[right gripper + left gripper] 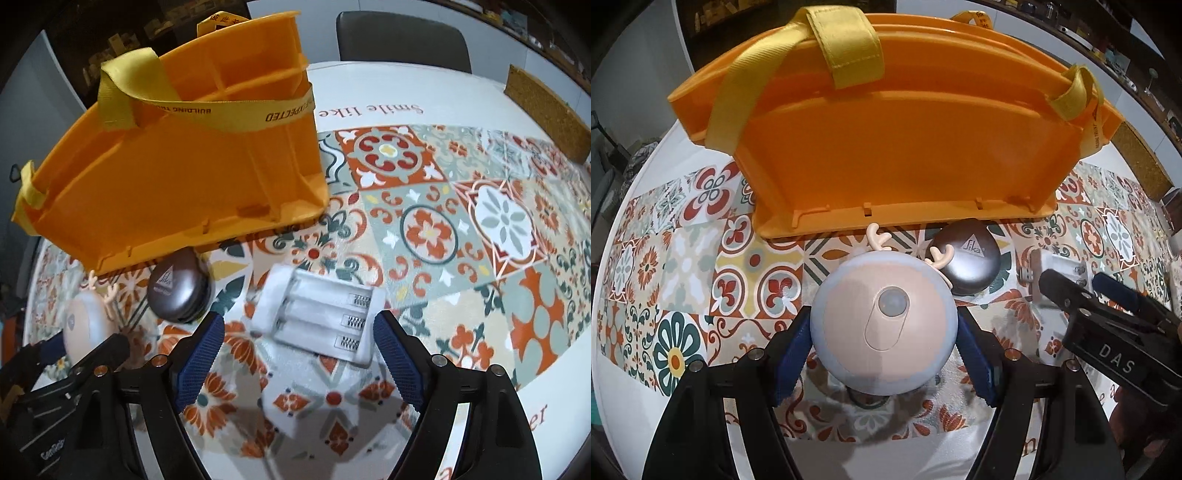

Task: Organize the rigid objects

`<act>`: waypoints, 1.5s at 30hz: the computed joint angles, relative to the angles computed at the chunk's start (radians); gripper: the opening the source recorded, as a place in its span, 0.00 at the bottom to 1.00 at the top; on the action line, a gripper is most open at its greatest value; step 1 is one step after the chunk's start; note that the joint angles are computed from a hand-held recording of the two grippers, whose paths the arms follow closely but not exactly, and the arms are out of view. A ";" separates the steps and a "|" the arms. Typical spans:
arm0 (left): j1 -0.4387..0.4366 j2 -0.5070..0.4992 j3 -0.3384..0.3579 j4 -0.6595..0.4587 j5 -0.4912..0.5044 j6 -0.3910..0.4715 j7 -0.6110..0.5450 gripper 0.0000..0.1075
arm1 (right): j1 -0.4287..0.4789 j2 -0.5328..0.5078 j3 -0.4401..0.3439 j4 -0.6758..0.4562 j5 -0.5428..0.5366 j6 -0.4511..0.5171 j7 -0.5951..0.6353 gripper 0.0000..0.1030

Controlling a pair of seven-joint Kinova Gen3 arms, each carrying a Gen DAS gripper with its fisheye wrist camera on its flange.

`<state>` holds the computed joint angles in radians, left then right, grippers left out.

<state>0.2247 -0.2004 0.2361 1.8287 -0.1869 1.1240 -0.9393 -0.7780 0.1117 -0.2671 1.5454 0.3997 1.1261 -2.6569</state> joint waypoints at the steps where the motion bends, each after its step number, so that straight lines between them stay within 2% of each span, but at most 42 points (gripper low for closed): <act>1: -0.001 0.004 0.001 -0.001 -0.002 0.001 0.001 0.69 | -0.004 0.008 -0.001 -0.007 0.012 0.008 0.001 0.80; 7: 0.001 0.013 -0.002 -0.001 0.000 -0.004 0.005 0.69 | -0.042 0.042 0.009 -0.039 0.064 0.068 0.005 0.80; 11: 0.005 0.017 -0.002 0.000 0.006 -0.009 0.006 0.69 | -0.043 0.035 0.015 -0.029 0.079 0.074 -0.007 0.85; 21: 0.017 0.035 -0.003 -0.005 0.004 -0.009 0.008 0.69 | -0.006 0.068 0.035 -0.045 0.018 0.058 0.073 0.85; 26: 0.019 0.039 -0.006 -0.007 -0.002 -0.007 0.010 0.69 | -0.002 0.065 0.039 -0.041 0.000 0.043 0.095 0.75; 35: 0.022 0.019 -0.004 -0.011 -0.003 0.006 0.007 0.69 | -0.033 0.046 0.027 -0.055 0.012 0.098 0.057 0.74; 45: 0.001 -0.056 0.010 -0.019 0.006 0.047 -0.006 0.69 | -0.058 -0.006 -0.014 -0.083 0.032 0.137 0.036 0.74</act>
